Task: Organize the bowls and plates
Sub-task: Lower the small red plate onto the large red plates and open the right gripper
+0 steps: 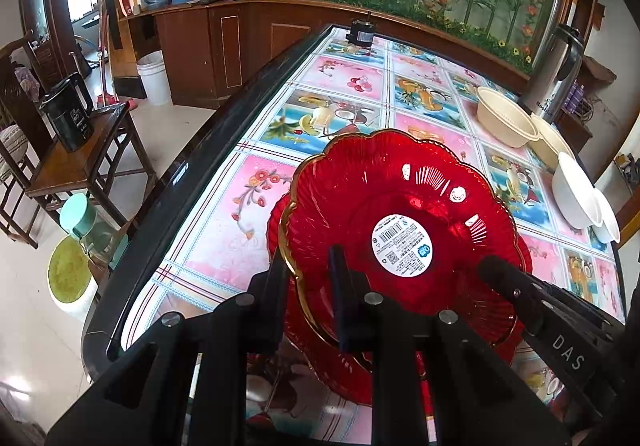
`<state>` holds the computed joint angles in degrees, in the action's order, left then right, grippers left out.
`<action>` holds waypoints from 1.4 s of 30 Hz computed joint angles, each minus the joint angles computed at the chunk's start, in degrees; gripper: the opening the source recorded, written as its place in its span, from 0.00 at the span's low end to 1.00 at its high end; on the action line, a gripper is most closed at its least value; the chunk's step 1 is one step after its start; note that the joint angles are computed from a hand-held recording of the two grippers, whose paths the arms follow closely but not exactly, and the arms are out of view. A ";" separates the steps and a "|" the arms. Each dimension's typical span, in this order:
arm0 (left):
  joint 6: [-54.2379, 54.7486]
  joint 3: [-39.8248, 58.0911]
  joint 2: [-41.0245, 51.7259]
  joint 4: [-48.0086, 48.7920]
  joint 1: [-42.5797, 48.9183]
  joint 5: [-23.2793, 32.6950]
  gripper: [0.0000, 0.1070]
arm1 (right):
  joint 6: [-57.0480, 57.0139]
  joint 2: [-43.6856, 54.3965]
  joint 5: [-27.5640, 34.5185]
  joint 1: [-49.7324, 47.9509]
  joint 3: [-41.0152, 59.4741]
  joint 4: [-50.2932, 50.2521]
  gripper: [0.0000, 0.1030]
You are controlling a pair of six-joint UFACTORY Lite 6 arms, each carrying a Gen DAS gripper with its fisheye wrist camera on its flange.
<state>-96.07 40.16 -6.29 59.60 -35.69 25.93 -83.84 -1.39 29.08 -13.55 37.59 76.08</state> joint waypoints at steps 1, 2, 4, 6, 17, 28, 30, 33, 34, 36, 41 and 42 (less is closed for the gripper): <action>-0.05 0.17 0.45 0.06 0.07 -0.16 0.16 | 0.15 0.06 -0.10 0.09 -0.02 -0.04 0.14; -0.11 0.38 0.92 0.11 0.01 -0.12 0.16 | 0.16 0.42 -0.21 0.12 0.15 -0.05 0.14; -0.58 0.78 1.58 0.70 -0.19 0.24 0.16 | 0.06 1.28 -0.42 0.13 0.60 0.06 0.14; -0.66 1.19 2.30 0.98 -0.07 0.18 0.16 | 0.11 1.53 -0.70 0.35 0.70 0.12 0.14; -1.78 2.57 5.16 3.67 1.12 -0.94 0.16 | -3.53 2.51 -4.46 2.70 0.75 3.84 0.16; -3.28 4.50 7.90 7.28 0.27 2.57 0.16 | -10.43 1.48 -13.57 8.39 0.09 10.00 0.24; -3.81 4.73 8.31 8.20 -0.11 3.44 0.16 | -14.02 1.17 -14.21 8.60 -0.03 13.14 0.26; -4.20 4.88 8.30 8.80 -0.38 4.33 0.16 | -17.81 0.29 -15.05 8.75 -0.34 16.78 0.28; -4.42 4.70 7.94 9.01 -0.46 4.59 0.16 | -18.99 -0.26 -15.12 8.72 -0.57 17.82 0.28; -5.08 4.23 7.08 9.54 -0.62 5.15 0.16 | -20.07 -0.94 -14.67 8.33 -0.88 18.49 0.29; -7.57 3.46 4.71 11.17 -2.51 10.31 0.17 | -21.51 -2.62 -13.18 6.99 -1.76 19.37 0.30; -8.01 2.96 3.70 11.34 -2.61 10.78 0.17 | -21.51 -3.40 -12.45 6.36 -2.20 19.31 0.30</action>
<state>-104.07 43.12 -2.59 70.94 -38.30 36.71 -105.34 -4.79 16.64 -7.19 35.39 95.39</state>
